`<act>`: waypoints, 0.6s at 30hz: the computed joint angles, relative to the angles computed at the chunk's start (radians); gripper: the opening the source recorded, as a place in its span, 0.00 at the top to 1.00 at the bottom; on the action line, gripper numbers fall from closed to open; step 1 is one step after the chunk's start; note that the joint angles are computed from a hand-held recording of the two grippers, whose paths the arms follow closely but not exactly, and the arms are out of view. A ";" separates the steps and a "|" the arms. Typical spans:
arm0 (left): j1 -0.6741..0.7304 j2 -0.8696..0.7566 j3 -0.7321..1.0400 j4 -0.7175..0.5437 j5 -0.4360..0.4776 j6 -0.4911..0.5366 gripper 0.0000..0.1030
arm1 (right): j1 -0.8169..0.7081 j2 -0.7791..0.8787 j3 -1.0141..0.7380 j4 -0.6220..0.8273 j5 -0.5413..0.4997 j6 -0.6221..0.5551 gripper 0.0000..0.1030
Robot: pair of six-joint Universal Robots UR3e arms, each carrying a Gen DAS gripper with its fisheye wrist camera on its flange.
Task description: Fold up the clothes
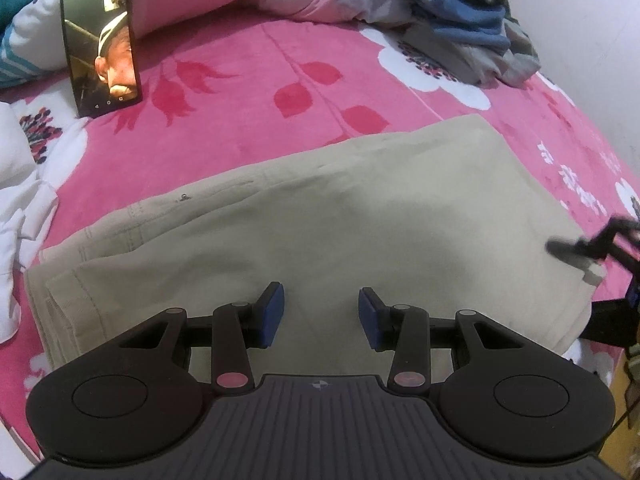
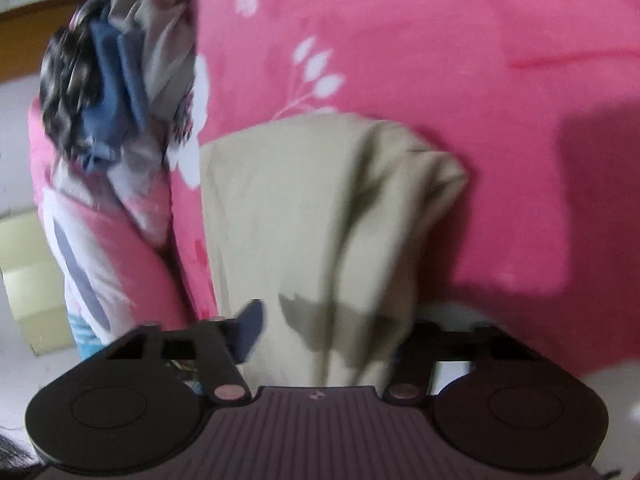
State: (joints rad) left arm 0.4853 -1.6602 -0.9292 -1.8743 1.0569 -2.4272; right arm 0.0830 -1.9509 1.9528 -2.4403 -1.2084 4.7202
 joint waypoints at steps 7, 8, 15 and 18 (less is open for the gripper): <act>-0.012 0.039 -0.075 0.069 0.015 0.042 0.60 | -0.001 0.005 0.036 -0.049 -0.005 -0.007 0.76; -0.018 0.035 -0.062 0.065 0.024 0.040 0.60 | 0.000 0.009 0.024 -0.040 -0.007 -0.022 0.78; -0.032 -0.013 0.137 -0.099 0.005 -0.003 0.57 | -0.034 0.041 -0.042 0.011 0.046 -0.105 0.76; -0.061 0.040 0.053 -0.069 -0.008 0.064 0.53 | -0.061 0.048 -0.020 -0.013 0.087 -0.102 0.63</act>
State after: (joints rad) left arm 0.4245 -1.6203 -0.8764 -1.9434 1.0490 -2.3637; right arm 0.0220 -1.9028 1.9330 -2.4537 -1.1210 4.6183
